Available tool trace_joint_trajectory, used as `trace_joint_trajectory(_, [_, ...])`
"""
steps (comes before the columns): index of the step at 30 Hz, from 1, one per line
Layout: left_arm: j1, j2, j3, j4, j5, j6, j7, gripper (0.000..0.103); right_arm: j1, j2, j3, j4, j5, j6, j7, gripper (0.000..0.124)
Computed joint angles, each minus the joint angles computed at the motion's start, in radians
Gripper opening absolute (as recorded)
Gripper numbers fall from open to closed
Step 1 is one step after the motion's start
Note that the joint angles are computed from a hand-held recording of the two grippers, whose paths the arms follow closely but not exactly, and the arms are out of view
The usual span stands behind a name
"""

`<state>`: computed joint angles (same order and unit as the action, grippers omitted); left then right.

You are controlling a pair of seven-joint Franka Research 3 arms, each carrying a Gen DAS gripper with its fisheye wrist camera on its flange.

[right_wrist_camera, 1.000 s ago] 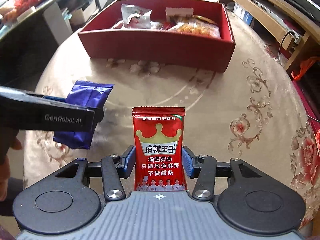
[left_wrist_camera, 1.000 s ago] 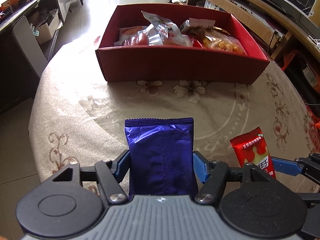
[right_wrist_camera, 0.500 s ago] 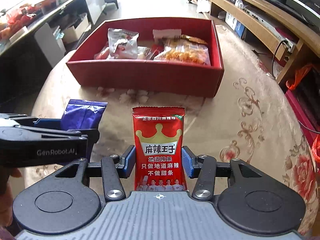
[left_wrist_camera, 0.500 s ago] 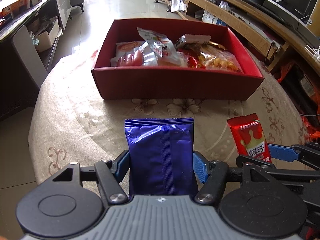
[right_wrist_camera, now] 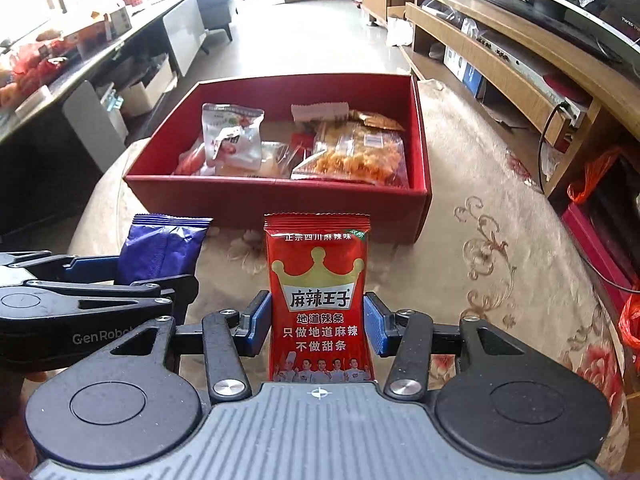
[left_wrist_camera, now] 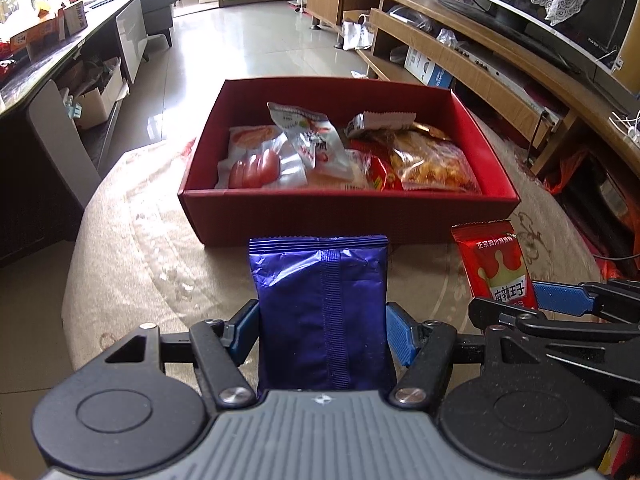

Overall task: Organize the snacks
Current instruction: 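Carry the blue pouch and red pack over the red box with both tools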

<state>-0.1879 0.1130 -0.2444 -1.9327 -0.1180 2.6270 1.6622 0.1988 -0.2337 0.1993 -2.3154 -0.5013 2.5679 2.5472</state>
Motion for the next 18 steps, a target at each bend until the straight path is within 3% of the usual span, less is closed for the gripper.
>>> trace_joint_trajectory(18, [-0.014, 0.089, 0.0, 0.141, 0.126, 0.034, -0.123, 0.061, -0.02, 0.054, -0.03, 0.09, -0.066, 0.016, 0.0, 0.056])
